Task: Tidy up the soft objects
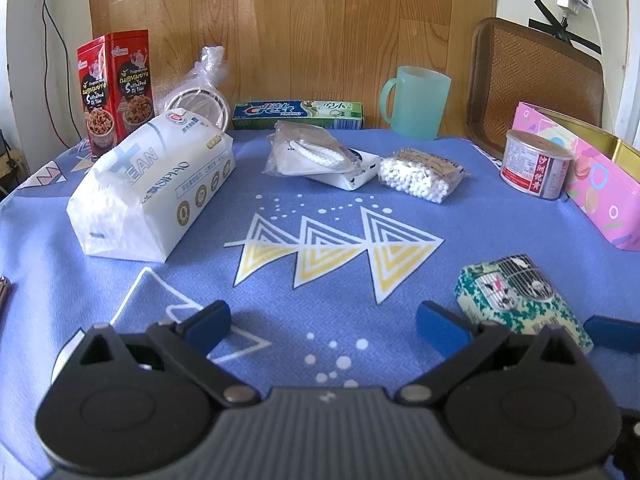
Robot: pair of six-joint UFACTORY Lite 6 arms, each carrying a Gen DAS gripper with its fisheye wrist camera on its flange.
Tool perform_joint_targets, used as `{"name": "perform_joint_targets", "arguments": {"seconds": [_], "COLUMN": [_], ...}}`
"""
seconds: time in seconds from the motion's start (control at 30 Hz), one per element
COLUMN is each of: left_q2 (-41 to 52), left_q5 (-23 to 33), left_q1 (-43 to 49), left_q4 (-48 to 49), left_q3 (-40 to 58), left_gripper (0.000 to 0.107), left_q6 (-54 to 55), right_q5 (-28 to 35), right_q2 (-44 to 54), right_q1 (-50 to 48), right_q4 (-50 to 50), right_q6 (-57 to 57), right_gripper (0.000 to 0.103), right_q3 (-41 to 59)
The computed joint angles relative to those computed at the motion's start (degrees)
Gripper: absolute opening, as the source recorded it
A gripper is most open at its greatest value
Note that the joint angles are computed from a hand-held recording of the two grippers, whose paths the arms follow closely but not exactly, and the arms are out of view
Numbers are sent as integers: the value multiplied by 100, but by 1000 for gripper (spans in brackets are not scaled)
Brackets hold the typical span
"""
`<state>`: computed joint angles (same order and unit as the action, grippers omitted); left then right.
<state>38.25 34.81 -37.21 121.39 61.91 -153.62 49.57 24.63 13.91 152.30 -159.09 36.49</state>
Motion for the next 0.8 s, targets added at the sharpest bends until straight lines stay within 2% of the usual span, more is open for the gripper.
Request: {"name": "perform_joint_targets", "arguments": {"seconds": [0.8], "left_q2": [-2], "left_q5": [-5], "left_q1": [-21], "left_q4": [81], "left_q3": [-15], "left_gripper": [103], "left_q6": [-12], "right_q5": [-27], "right_q2": [-41], "right_q1": [46], "right_q4": [66], "right_q6": [-8], "right_gripper": [80], "right_q3": [-29]}}
